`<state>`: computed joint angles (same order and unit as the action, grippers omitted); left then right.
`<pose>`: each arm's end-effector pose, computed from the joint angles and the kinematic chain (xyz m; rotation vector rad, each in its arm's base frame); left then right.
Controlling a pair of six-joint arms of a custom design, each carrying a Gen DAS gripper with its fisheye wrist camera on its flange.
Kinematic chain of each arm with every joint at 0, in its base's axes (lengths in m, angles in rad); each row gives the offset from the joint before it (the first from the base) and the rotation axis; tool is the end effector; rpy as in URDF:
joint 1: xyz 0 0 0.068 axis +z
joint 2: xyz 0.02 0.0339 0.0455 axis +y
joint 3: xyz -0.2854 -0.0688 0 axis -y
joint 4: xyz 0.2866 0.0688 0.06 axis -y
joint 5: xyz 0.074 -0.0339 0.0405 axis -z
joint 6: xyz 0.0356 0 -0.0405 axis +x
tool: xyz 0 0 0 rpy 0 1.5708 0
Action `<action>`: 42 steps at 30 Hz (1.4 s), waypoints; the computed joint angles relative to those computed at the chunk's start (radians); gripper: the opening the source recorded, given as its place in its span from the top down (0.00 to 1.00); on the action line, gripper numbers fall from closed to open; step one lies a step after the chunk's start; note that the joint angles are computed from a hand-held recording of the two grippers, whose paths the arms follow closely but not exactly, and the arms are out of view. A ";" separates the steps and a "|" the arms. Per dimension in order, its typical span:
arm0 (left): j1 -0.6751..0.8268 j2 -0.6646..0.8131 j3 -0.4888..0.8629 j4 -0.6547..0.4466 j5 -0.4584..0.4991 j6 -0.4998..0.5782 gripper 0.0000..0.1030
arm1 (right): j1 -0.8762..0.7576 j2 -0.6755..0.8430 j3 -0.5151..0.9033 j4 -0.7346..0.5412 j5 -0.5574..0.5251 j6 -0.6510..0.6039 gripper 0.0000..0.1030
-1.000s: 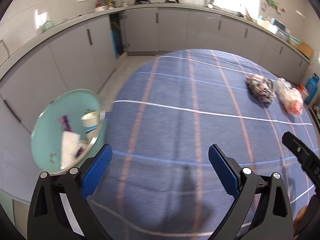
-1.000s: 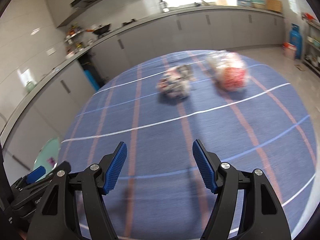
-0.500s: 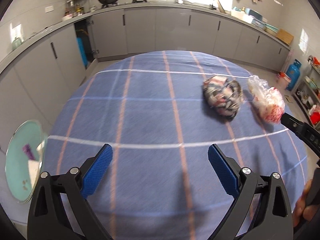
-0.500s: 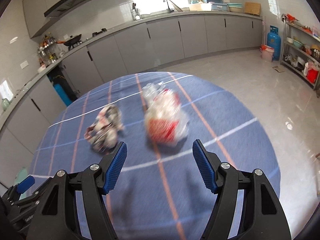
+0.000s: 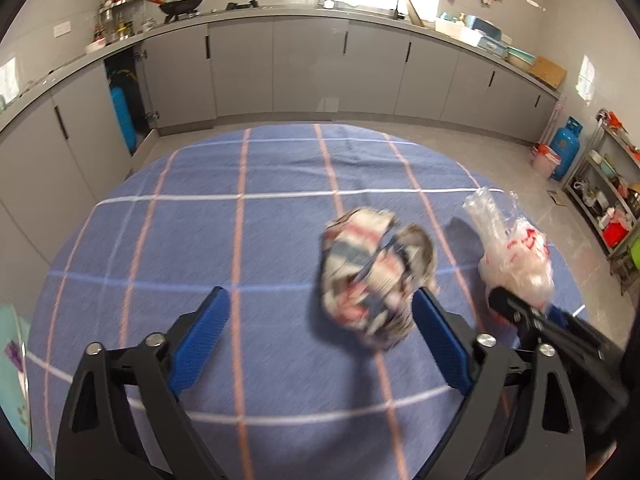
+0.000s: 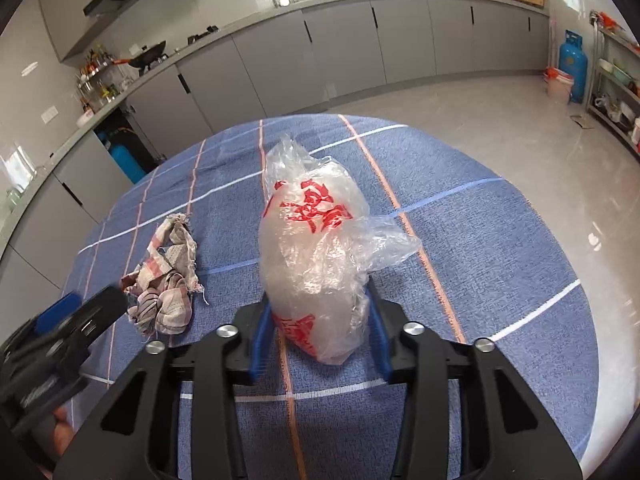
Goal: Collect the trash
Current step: 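Grasp the patterned cloth with the left tool while the right tool grasps the clear plastic bag, then carry the patterned cloth and clear plastic bag over the teal bucket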
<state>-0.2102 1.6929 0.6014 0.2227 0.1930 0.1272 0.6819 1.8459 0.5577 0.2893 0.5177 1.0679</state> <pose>0.3023 -0.0715 0.0870 0.4939 2.3858 -0.2725 0.2377 0.1703 0.0414 0.6402 2.3071 0.1334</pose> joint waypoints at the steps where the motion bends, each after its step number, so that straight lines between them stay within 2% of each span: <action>1: -0.016 0.017 0.012 -0.002 -0.008 -0.003 0.22 | 0.013 -0.018 -0.018 0.005 0.011 0.018 0.65; 5: -0.068 0.089 0.064 -0.014 -0.032 -0.025 0.34 | 0.070 -0.102 -0.085 -0.014 0.081 0.107 0.67; 6: -0.077 0.105 0.071 -0.011 -0.038 -0.025 0.45 | 0.095 -0.130 -0.106 -0.024 0.104 0.141 0.67; 9: -0.082 0.130 0.086 -0.026 0.005 -0.029 0.63 | 0.135 -0.171 -0.130 -0.039 0.126 0.189 0.67; 12: -0.092 0.096 0.052 -0.001 -0.009 -0.007 0.72 | 0.193 -0.205 -0.137 -0.089 0.163 0.248 0.67; 18: -0.031 -0.042 -0.046 -0.027 0.011 0.039 0.73 | 0.313 -0.235 -0.106 -0.206 0.244 0.357 0.67; 24: 0.083 -0.232 -0.160 -0.108 0.062 0.123 0.73 | 0.427 -0.218 -0.032 -0.330 0.302 0.460 0.66; 31: 0.302 -0.466 -0.265 -0.235 0.164 0.270 0.72 | 0.518 -0.162 0.079 -0.426 0.334 0.519 0.66; 36: 0.476 -0.536 -0.289 -0.318 0.248 0.377 0.72 | 0.553 -0.104 0.158 -0.446 0.329 0.504 0.66; 42: 0.657 -0.503 -0.280 -0.382 0.325 0.503 0.72 | 0.580 -0.030 0.254 -0.463 0.311 0.476 0.66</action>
<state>0.4469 1.1895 0.3217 -0.1592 0.5177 0.6302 1.2620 1.8159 0.8121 -0.1736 0.8285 1.5438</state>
